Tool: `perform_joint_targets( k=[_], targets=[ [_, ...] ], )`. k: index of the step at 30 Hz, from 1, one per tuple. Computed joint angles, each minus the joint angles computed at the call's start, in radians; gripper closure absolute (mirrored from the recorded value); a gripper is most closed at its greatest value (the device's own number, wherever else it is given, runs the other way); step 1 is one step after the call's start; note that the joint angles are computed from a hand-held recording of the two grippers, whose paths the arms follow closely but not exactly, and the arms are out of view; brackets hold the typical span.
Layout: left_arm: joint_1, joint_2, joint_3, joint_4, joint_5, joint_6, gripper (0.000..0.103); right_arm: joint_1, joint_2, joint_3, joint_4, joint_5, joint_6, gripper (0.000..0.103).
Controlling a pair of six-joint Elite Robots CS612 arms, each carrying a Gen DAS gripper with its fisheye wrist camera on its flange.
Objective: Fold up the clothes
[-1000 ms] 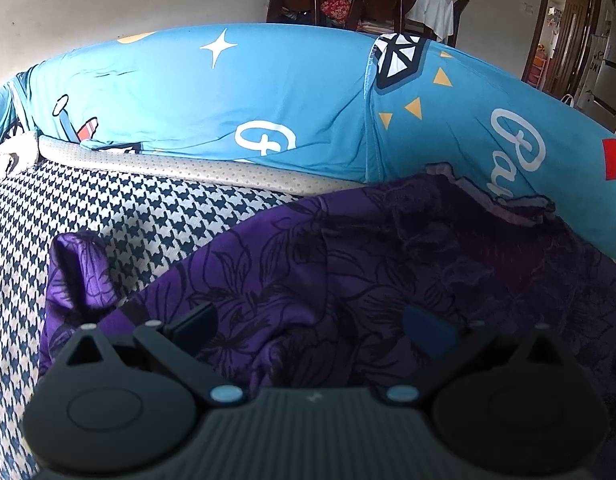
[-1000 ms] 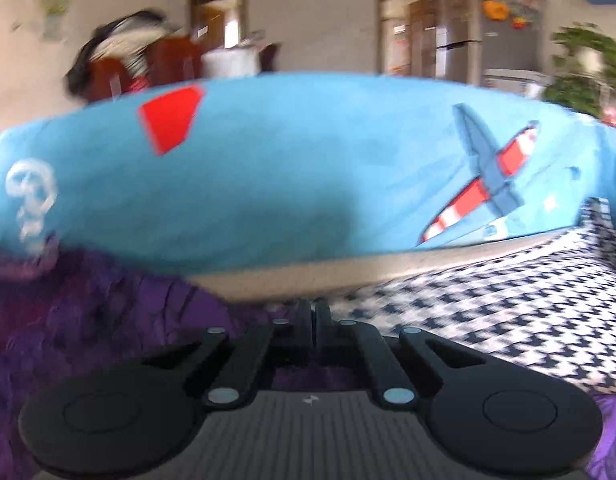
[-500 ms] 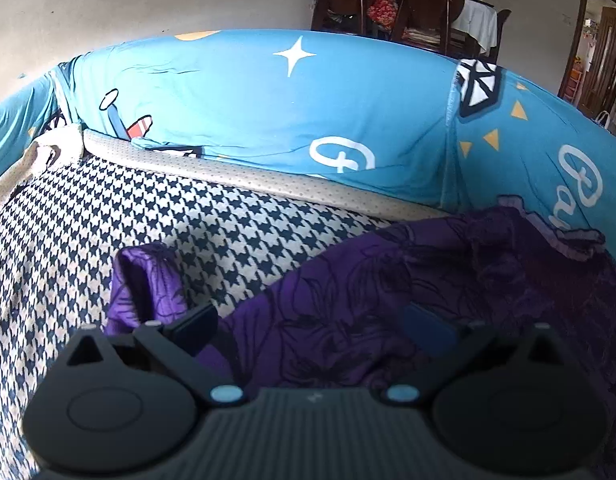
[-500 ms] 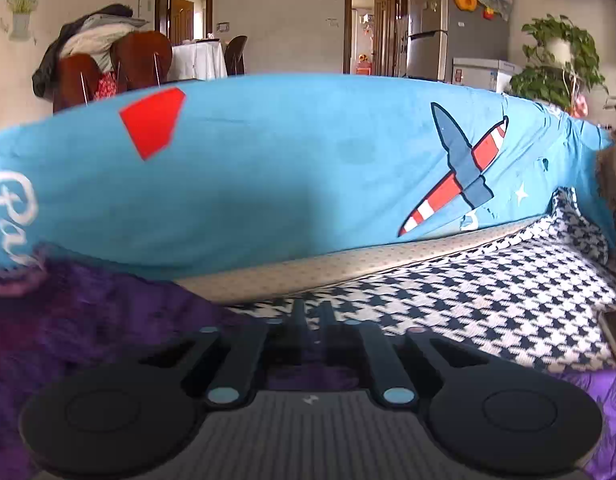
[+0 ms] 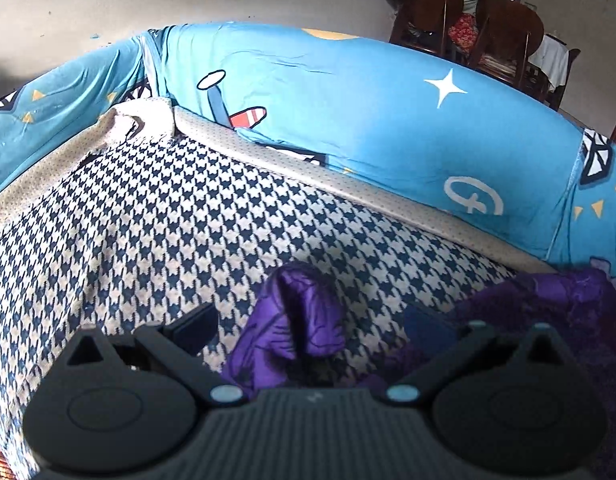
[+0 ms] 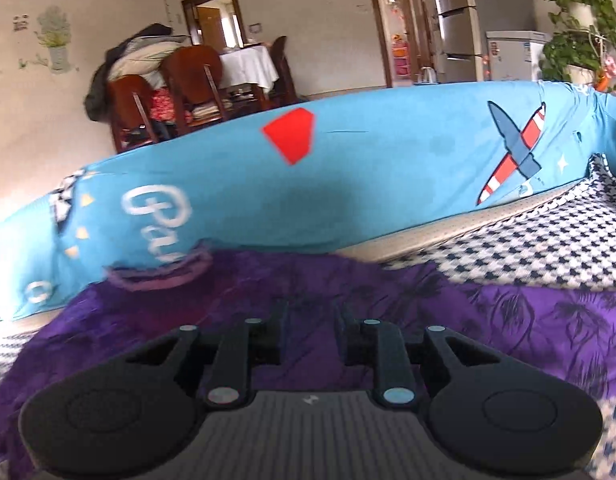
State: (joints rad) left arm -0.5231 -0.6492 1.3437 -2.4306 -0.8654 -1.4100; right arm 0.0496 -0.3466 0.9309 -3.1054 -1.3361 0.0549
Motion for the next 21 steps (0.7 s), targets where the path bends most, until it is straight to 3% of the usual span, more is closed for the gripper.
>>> perform_joint_targets(
  k=[6, 10, 16, 19, 21],
  targets=[
    [0.010, -0.008, 0.049, -0.007, -0.006, -0.030, 0.000, 0.003, -0.068, 0.149, -0.043, 0.077, -0.009, 0.071],
    [0.022, 0.006, 0.056, -0.066, -0.043, -0.003, 0.000, 0.011, -0.079, 0.179, -0.039, 0.110, -0.052, 0.070],
    [0.041, 0.037, 0.031, -0.087, -0.103, 0.023, 0.000, 0.031, -0.071, 0.177, -0.050, 0.070, -0.158, 0.070],
    [0.041, 0.049, 0.011, -0.043, -0.087, 0.010, 0.000, 0.033, -0.068, 0.173, -0.045, 0.075, -0.177, 0.070],
    [0.038, 0.053, 0.008, -0.031, -0.071, 0.008, 0.006, 0.033, -0.067, 0.171, -0.037, 0.076, -0.184, 0.070]
  ],
)
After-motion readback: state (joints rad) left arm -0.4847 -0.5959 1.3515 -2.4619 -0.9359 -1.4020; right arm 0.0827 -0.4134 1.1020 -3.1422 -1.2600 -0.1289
